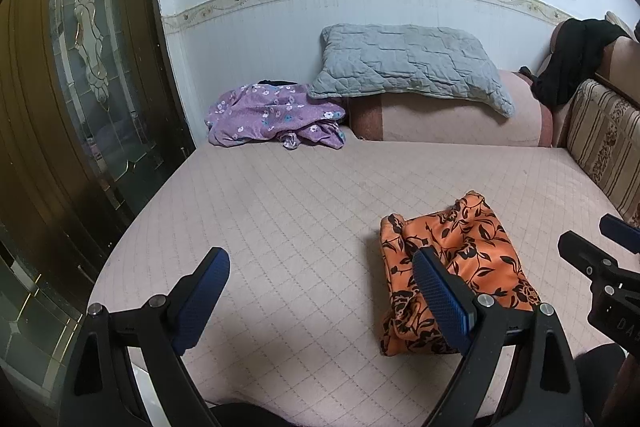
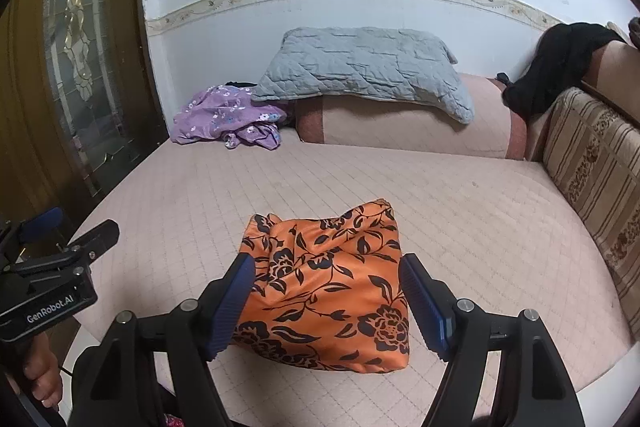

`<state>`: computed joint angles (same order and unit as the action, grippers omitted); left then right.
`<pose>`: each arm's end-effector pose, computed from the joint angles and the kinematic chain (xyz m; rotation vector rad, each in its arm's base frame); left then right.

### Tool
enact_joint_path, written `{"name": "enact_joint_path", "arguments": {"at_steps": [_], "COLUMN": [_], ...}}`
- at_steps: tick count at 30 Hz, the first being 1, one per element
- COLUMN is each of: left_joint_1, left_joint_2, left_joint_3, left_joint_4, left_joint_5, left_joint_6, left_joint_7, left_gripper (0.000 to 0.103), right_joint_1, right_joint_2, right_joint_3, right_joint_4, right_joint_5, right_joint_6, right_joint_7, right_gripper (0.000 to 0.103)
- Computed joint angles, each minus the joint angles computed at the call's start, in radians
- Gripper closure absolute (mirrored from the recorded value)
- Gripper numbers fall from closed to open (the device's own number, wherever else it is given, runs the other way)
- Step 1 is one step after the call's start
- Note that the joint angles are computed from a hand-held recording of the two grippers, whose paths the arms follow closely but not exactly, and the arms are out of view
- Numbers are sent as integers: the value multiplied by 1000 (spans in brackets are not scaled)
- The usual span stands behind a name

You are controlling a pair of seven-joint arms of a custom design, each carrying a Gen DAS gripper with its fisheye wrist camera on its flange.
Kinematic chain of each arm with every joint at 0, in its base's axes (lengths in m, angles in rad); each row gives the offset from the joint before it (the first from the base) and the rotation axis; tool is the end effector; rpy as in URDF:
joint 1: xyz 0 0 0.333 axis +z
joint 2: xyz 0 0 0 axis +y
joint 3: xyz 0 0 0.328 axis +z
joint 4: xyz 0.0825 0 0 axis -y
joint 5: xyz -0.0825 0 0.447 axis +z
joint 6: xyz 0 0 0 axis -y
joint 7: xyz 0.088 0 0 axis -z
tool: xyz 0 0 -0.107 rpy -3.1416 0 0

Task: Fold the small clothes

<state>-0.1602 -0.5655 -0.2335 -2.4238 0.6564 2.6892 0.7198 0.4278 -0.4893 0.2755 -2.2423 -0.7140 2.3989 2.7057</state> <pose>0.4368 -0.2182 0.5825 -1.5769 1.6434 -0.7828 0.3812 0.3446 0.6210 -1.6272 1.6814 -0.8558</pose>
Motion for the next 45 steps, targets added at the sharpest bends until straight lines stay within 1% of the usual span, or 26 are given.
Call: {"name": "enact_joint_path", "arguments": {"at_steps": [12,16,33,45], "left_joint_1": [16,21,36,48], "left_joint_2": [-39,-37,41,120], "left_joint_3": [1,-2,0,10], "left_joint_4": [-15,-8,36,75], "left_joint_5": [9,11,24,31], "left_joint_6": [-1,-7,-32,-32], "left_joint_7": [-12,-15,-24,-23], "left_gripper": [10,10,10,10], "right_joint_1": [-1,2,-3,-8], "right_joint_2": [11,14,76,162], "right_joint_3": [18,13,-2,-15], "right_joint_4": [29,33,73,135], "right_joint_5": [-26,-25,-26,-44], "right_joint_6": [-18,-12,3,6], "right_joint_7": [-6,-4,-19,-44], "right_gripper": [26,26,26,26]}}
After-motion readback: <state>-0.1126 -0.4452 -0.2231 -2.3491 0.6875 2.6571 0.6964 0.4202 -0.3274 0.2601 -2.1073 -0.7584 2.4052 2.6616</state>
